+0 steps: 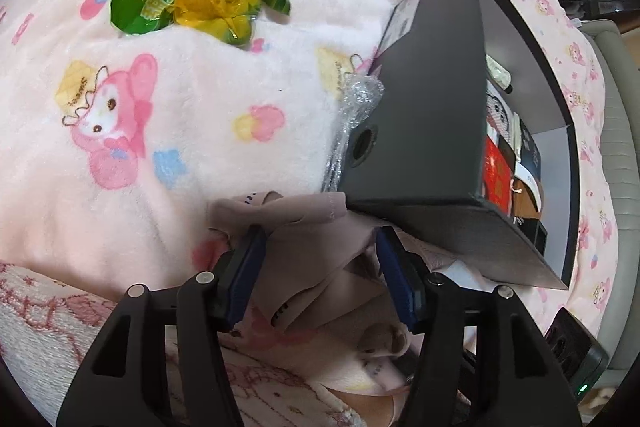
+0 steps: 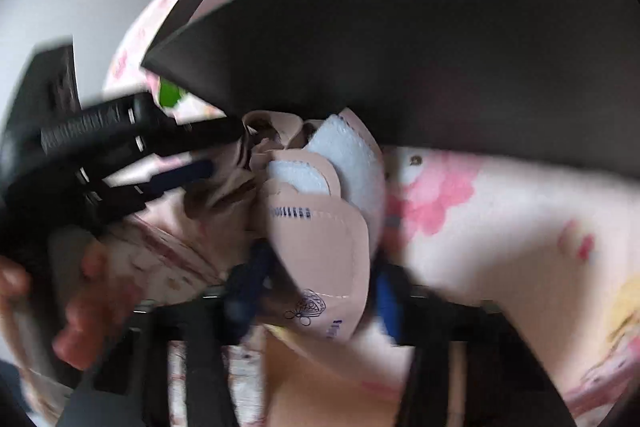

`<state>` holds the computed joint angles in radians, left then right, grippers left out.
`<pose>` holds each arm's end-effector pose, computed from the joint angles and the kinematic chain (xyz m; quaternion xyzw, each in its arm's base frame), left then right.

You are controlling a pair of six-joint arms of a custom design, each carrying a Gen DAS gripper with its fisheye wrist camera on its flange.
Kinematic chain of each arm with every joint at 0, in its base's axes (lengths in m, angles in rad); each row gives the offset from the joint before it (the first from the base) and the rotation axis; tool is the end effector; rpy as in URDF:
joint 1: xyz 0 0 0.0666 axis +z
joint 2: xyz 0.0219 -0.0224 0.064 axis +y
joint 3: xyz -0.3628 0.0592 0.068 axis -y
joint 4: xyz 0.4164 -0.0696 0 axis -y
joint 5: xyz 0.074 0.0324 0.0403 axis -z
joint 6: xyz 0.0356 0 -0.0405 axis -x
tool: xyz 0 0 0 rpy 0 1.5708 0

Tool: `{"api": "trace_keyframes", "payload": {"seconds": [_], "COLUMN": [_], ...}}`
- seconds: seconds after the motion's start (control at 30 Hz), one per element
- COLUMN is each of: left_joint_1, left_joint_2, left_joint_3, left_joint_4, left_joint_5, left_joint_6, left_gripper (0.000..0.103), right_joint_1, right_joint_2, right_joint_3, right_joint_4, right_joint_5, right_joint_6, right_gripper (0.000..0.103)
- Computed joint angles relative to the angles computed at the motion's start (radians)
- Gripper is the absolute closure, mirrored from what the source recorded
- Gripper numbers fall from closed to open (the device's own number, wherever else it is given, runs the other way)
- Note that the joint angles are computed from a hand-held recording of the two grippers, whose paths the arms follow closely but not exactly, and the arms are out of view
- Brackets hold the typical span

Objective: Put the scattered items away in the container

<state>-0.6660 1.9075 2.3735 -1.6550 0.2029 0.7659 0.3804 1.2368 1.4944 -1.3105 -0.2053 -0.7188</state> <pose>0.4815 -0.3880 0.5366 -0.0296 0.9765 -0.1989 0.0772 0.3908 0.1636 0.5070 0.1361 0.9523 0.2175 0.1655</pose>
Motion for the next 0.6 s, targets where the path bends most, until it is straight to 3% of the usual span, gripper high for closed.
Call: {"api": "trace_keyframes", "payload": {"seconds": [0.1,0.23,0.3,0.37,0.43,0.5,0.6], "left_joint_1": [-0.004,0.006,0.014,0.011,-0.003,-0.016,-0.02], "left_joint_2": [-0.012,-0.043,-0.084,-0.089,-0.063,-0.041,-0.046], "left_joint_3": [-0.018,-0.078,-0.139,-0.147,-0.102,-0.068,-0.077], "left_joint_4": [0.008,0.065,0.123,0.125,0.068,0.02,0.02], "left_joint_5": [0.021,0.121,0.132,0.147,0.117,0.094,0.08], "left_joint_6": [-0.018,-0.025,0.016,0.007,-0.025,-0.049,-0.034], "left_gripper": [0.044,0.044,0.04,0.035,0.035,0.035,0.034], "right_joint_1": [-0.03,-0.047,-0.05,-0.067,-0.094,-0.142,-0.181], "right_joint_2": [-0.044,-0.085,-0.104,-0.116,-0.122,-0.134,-0.155], "right_joint_3": [-0.021,-0.002,0.006,0.014,0.015,-0.009,-0.049], "right_joint_4": [0.027,-0.024,-0.06,-0.1,-0.123,-0.111,-0.065], "right_joint_5": [-0.026,0.046,0.074,0.111,0.096,0.029,-0.029], "right_joint_6": [-0.034,-0.021,-0.019,-0.015,-0.021,-0.033,-0.107], "right_gripper": [0.099,0.1,0.1,0.099,0.096,0.095,0.078]}}
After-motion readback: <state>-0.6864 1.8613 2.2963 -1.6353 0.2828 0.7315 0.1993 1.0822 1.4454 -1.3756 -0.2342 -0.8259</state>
